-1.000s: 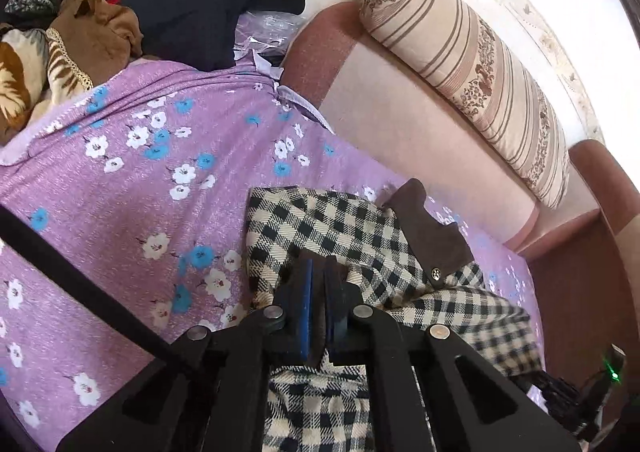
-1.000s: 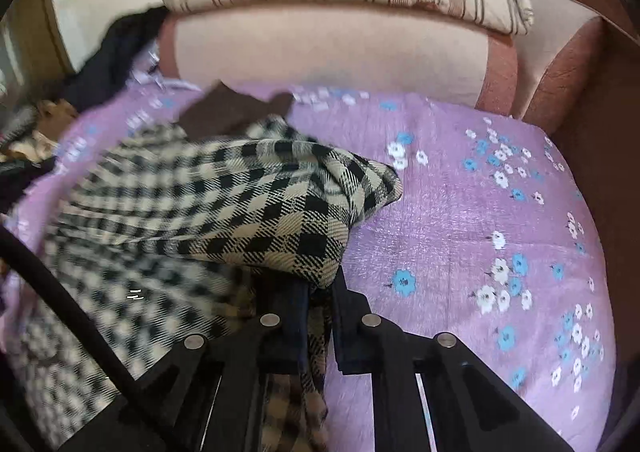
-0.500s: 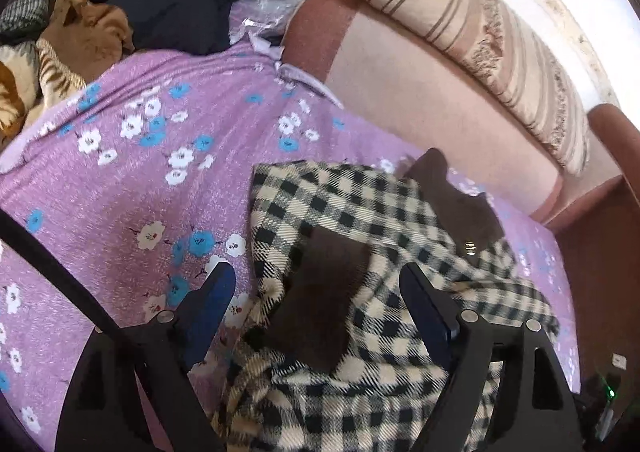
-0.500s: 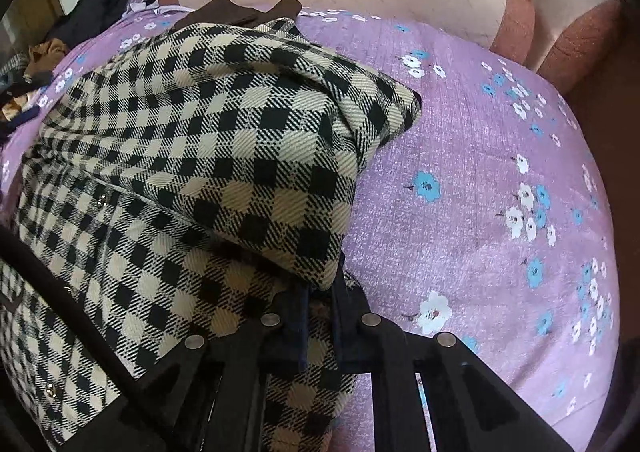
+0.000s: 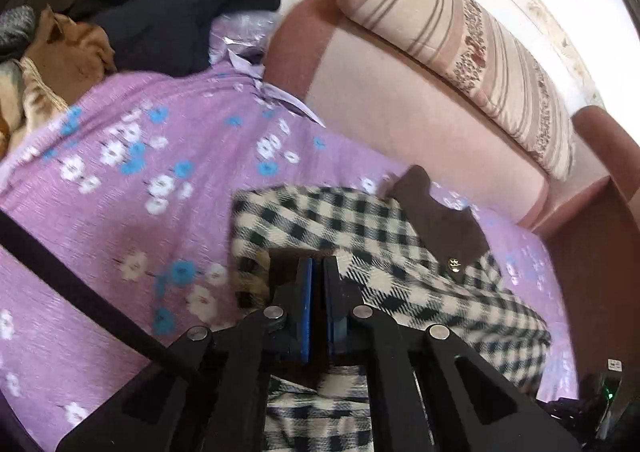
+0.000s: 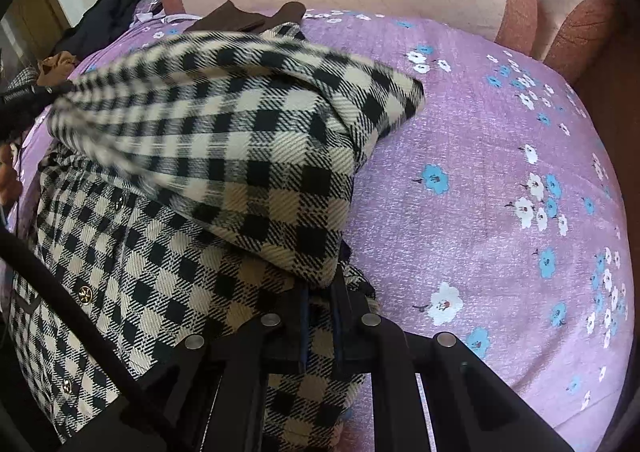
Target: Fold large clothes
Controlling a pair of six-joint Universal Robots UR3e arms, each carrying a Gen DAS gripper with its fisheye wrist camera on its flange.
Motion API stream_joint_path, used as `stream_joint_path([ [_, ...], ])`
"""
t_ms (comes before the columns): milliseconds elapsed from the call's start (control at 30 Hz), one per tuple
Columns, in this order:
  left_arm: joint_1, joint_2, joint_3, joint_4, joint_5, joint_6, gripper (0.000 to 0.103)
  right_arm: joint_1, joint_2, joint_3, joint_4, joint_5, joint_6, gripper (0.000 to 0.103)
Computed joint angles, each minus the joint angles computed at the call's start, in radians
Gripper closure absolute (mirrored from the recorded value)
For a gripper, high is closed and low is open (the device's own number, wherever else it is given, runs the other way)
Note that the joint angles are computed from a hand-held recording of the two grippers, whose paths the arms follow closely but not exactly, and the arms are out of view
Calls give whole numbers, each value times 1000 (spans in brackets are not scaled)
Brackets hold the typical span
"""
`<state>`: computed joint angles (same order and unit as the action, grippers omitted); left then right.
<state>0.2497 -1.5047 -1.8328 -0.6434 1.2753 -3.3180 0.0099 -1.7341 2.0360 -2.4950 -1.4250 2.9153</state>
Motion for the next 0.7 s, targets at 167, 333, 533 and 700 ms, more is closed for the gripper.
stream_joint_path([
  [167,-38,-81,36,-93,105,1,98,-24,1,-26,55,34,-20,92],
  [333,-21,-6,20,-81,85,-15,45,-374,-242,12,270,492,-64,66],
  [533,-55,113,-53,-21,34,-11,38,-362,59,-181,105,510,239,54],
  [700,-153,68,-41,-41,-16,69,38,-311,323,-333,-1,561,354,52],
])
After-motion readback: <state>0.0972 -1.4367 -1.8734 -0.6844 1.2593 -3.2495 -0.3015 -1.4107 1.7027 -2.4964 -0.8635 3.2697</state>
